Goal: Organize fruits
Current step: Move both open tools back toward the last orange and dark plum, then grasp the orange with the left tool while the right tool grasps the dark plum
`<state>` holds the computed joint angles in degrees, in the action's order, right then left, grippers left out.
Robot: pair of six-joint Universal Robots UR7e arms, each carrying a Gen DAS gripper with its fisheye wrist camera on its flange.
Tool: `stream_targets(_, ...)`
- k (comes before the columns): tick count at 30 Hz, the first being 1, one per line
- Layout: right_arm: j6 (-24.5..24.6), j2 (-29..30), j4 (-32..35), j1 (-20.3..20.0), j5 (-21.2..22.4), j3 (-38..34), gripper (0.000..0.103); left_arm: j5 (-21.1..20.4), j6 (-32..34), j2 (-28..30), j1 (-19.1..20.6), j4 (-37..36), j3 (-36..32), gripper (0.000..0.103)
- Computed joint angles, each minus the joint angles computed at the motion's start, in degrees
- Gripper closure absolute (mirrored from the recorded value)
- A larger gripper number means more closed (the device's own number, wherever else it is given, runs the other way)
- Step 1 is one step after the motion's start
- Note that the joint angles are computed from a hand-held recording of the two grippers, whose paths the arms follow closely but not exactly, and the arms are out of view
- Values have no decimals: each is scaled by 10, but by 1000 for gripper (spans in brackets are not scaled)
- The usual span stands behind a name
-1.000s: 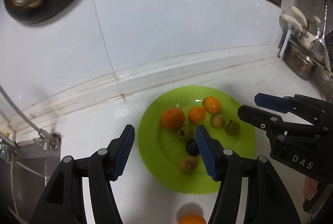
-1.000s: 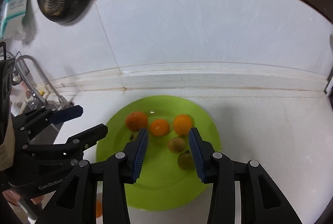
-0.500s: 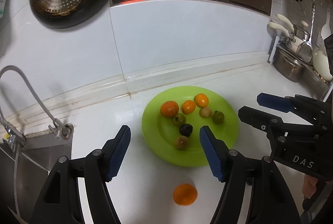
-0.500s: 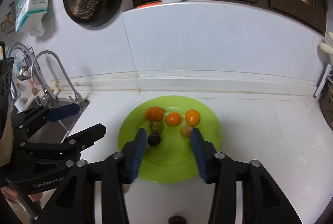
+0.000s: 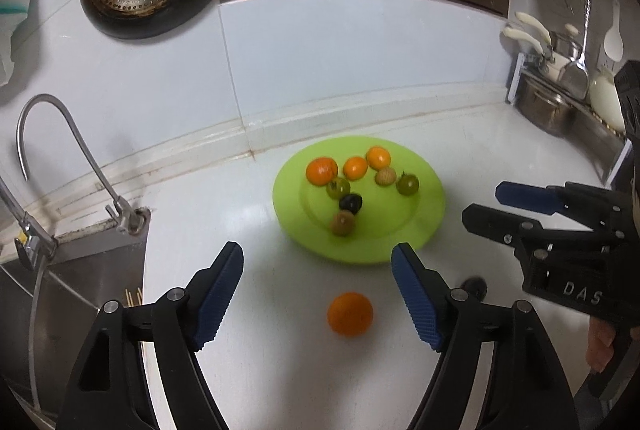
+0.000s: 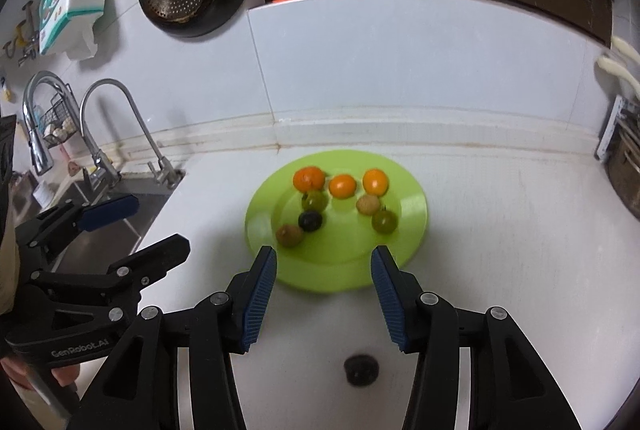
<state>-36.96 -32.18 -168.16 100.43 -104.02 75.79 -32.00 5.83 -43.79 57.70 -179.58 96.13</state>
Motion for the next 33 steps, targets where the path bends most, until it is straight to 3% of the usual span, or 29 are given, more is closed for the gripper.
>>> stream_targets(15,8,-9,-9,-13,-40,46,53,-23,-60,-7,12,64,29,27)
stream_targets(33,47,6,31,-35,-91,43,53,-51,-102,23,48,166,-11,27)
